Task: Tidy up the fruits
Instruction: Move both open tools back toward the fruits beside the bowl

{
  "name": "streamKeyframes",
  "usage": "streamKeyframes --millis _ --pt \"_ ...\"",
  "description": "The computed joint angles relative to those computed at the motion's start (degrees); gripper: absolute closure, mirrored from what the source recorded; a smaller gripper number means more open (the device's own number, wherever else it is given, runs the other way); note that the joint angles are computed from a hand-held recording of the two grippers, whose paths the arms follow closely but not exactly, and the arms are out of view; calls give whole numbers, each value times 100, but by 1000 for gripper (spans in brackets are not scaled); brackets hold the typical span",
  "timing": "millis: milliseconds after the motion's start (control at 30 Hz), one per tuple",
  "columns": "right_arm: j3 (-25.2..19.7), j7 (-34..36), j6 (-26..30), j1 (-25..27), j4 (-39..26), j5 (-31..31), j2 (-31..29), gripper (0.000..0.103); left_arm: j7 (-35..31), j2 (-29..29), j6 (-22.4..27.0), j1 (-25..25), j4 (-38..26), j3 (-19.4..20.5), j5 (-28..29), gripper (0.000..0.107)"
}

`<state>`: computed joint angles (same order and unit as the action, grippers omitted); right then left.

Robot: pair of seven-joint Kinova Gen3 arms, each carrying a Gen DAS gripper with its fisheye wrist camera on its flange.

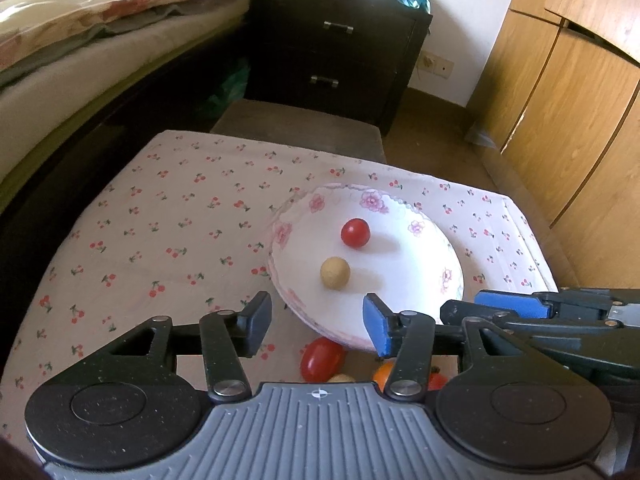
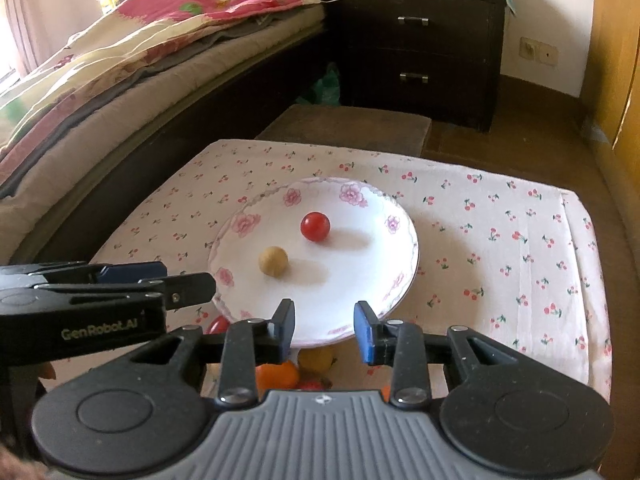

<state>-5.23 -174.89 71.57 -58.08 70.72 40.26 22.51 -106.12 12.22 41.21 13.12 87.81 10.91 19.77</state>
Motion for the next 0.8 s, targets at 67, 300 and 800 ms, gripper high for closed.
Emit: streamKeyframes --millis 67,300,800 --pt "-12 -31 17 -36 -5 -3 5 69 -43 -47 25 -44 58 -5 44 48" --pt "-37 -204 80 -214 -43 75 1 69 -245 -229 100 -187 277 -60 209 48" --pt "-90 -356 217 -387 -101 -19 38 67 -532 -515 349 -297 687 -190 299 47"
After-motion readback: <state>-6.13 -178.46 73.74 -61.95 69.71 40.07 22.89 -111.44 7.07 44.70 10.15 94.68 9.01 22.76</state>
